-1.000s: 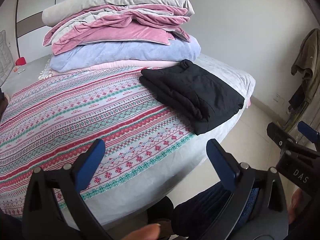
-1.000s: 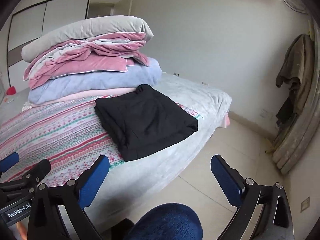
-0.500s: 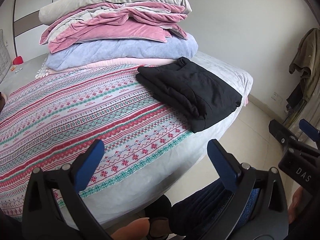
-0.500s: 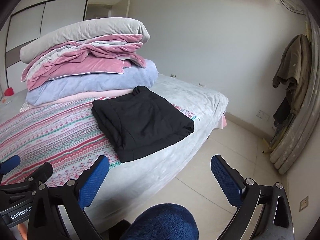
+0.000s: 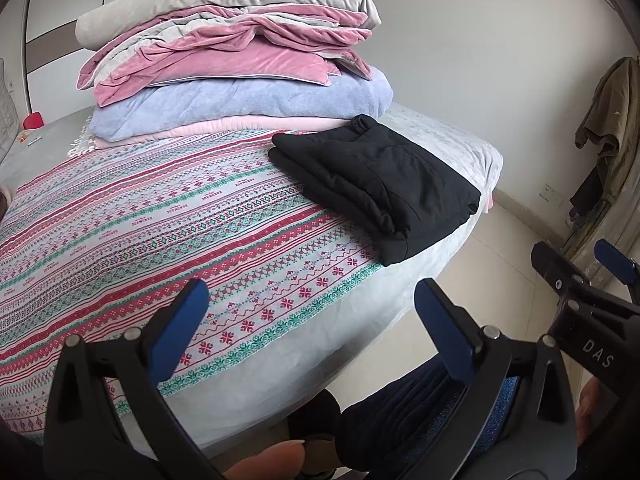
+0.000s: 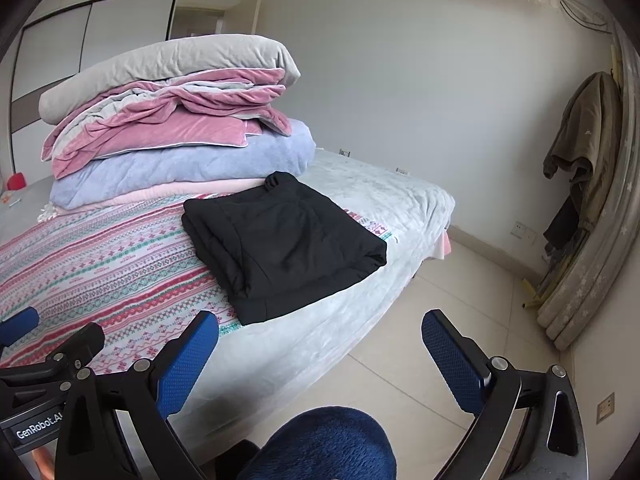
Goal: Fold large clothes
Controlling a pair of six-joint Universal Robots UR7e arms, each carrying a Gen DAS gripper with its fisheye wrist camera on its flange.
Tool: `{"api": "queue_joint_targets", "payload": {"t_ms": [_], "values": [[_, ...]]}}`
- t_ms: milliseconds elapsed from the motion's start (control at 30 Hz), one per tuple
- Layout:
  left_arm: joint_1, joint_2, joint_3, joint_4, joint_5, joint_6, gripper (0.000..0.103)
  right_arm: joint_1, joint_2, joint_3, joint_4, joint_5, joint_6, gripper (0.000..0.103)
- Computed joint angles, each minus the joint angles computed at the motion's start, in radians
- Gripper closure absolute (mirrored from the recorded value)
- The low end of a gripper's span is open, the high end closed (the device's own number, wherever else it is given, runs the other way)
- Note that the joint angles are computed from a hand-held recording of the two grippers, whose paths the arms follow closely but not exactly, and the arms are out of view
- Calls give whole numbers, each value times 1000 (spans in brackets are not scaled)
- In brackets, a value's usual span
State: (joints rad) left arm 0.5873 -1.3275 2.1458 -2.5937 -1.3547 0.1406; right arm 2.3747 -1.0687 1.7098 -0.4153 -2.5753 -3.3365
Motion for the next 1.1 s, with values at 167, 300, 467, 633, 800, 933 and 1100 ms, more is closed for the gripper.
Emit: {"api": "queue_joint_targets", "payload": {"t_ms": [167,300,467,633,800,933,1100], "values": [[-3,0,1,-3,2,-1,1,-1,-1,3,-7,-4,-6,1],[-4,1,1,-3,-1,-2,1,-1,1,1,-6,-2,-4,1],[-2,3,-3,12,-5,-3,1,-2,4,-1,-4,2,-1,1],[-1,4,-4,7,-9,5,1,-3,4,1,-9,4,-3,1],[0,5,-5,6,-11,8,1,-3,3,1,-10,3,-3,1],[0,3,-4,5,-12,8,1,-3,3,3,-14,2,-6,1],[1,5,-3,3,-16,15,1,-4,0,5,-16,0,-11,1]]}}
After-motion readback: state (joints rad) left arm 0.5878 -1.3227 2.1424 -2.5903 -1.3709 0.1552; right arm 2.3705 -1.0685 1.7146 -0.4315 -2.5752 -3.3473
